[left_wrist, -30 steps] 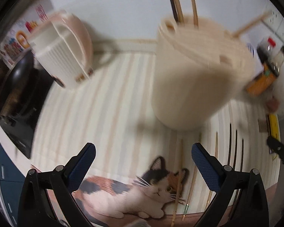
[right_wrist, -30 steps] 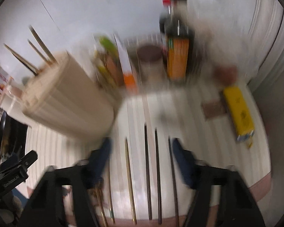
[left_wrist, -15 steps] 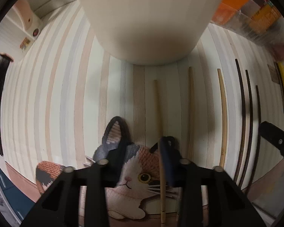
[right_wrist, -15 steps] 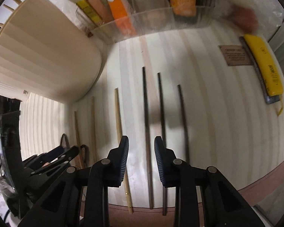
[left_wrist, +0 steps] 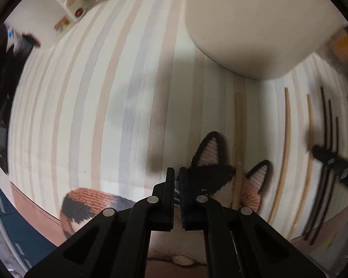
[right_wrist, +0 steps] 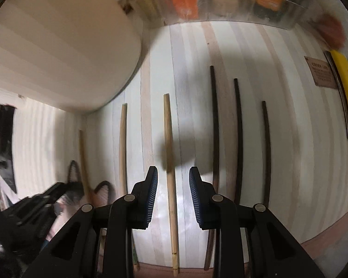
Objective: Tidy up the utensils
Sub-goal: 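Grasp a wooden chopstick with the left tool while the right tool grasps another, then lift the wooden chopstick with the left tool while the right tool lifts its chopstick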
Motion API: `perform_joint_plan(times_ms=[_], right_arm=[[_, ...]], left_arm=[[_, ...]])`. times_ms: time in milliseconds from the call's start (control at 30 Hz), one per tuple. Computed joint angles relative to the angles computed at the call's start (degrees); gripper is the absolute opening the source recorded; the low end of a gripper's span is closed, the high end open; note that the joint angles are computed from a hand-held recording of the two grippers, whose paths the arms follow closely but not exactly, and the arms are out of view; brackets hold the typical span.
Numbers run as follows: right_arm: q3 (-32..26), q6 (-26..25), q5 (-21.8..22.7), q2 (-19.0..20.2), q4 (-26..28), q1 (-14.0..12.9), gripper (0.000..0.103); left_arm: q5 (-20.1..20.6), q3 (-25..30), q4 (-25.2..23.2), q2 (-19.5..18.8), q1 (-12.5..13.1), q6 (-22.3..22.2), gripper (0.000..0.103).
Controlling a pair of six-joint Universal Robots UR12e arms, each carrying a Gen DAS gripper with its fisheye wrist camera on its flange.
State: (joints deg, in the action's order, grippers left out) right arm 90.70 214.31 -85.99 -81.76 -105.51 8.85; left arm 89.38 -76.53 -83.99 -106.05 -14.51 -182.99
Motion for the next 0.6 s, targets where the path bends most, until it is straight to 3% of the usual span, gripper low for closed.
perform_joint_plan(times_ms=[67, 167, 200, 333, 467, 567, 600], right_arm=[[-0.9, -0.9, -0.9, 0.8, 2.5, 0.5, 0.028], [-0.4, -0.4, -1.9, 0.3, 2.6, 1.0, 0.011], [0.1, 0.1, -1.8, -0.1, 2.5, 0.9, 0.008], [1.9, 1.2, -0.3, -2.0, 2.6, 0.4, 0.007], [2.6, 1.1, -0.2, -2.8, 3.0, 0.2, 0.007], [2.9, 0.8, -0.6, -3.1, 3.3, 0.1, 0.007], [2.6, 0.7, -0.7, -2.7, 3.4, 0.1, 0.007]], left_arm=[[-4.7, 0.9, -3.1, -0.3, 1.4, -1.2, 0.006], [-11.9, 1.6, -6.0, -0.7, 3.2, -1.9, 0.024], [-12.2, 1.5, -5.2, -0.5, 3.2, -1.9, 0.03], [-12.1, 2.3, -4.3, -0.8, 2.1, 0.5, 0.03], [-5.7, 2.7, -3.1, -1.2, -0.2, 3.9, 0.029], [0.2, 1.3, 0.5, -0.6, -1.7, 5.8, 0.006], [1.8, 1.1, 1.2, -0.5, -2.0, 6.2, 0.005]])
